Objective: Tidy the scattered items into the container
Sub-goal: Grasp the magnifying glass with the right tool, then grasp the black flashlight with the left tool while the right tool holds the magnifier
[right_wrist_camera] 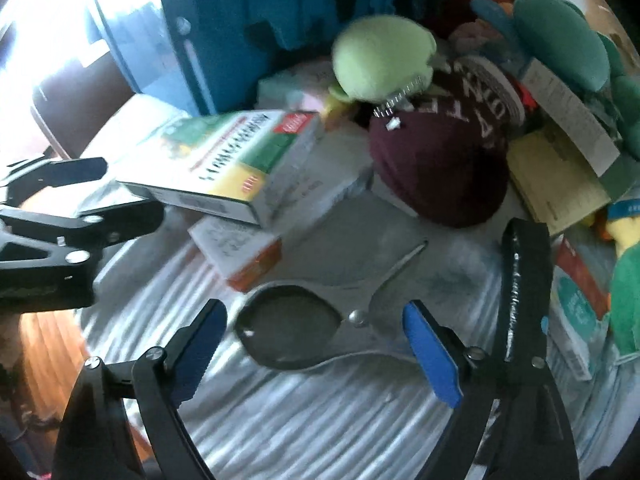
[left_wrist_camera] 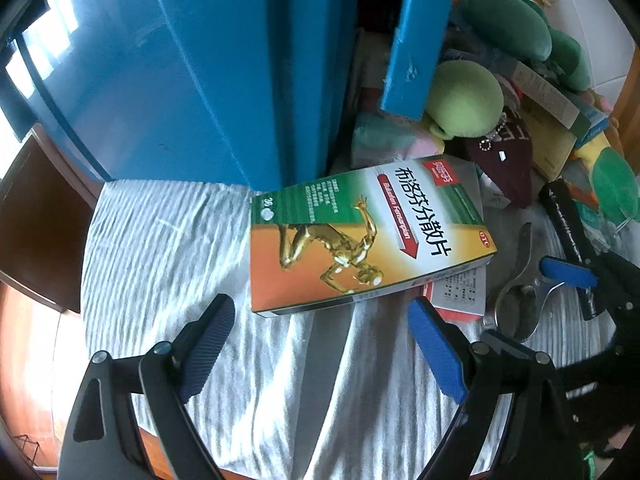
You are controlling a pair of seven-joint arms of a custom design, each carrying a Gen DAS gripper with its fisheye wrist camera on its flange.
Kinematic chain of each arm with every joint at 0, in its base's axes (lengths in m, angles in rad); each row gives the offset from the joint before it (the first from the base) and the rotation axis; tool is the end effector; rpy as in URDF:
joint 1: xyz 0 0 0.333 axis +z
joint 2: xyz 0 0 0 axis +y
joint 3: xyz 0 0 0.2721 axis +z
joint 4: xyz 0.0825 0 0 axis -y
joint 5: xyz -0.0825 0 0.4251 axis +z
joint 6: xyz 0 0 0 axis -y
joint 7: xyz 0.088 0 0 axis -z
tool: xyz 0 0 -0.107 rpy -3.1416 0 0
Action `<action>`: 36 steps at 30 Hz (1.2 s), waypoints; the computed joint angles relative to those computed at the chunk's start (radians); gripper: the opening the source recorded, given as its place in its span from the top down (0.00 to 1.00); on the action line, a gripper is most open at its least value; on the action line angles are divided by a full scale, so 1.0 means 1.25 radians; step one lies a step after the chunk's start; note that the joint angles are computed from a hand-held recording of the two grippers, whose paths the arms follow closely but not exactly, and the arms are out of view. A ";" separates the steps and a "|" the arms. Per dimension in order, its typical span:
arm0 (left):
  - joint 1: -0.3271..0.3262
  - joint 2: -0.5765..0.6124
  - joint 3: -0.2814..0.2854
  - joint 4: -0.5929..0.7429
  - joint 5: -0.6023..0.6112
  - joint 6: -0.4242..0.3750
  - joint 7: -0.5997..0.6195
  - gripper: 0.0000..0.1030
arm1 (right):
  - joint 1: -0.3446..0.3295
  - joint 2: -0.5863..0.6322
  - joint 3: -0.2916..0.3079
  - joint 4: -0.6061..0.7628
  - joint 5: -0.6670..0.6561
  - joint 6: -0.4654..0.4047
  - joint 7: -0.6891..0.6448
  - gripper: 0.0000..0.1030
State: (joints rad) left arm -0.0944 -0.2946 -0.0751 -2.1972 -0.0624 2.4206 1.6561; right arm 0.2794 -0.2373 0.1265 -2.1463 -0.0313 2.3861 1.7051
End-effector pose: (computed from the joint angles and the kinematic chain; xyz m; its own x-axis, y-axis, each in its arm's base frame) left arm 0.5499 -0.0964 0.5070 -0.2183 -0.9759 -0.0050 -0.8472 0.1920 -0.4954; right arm 0.5247 0.2283 0.4979 0.2893 -0.9572 -0.0025 -0.8502 -0.2557 -0.4602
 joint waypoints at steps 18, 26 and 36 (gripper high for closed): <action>-0.034 -0.004 -0.017 0.034 -0.013 -0.004 0.001 0.13 | -0.042 -0.173 -0.050 -0.117 0.184 0.116 -0.002 0.33; -0.101 0.023 -0.057 0.082 -0.062 -0.022 0.014 0.13 | -0.150 -0.300 -0.020 -0.174 0.069 0.065 0.126 0.33; -0.152 0.154 -0.147 0.174 0.062 -0.029 -0.268 0.13 | -0.175 -0.334 -0.149 -0.203 0.137 0.003 -0.127 0.33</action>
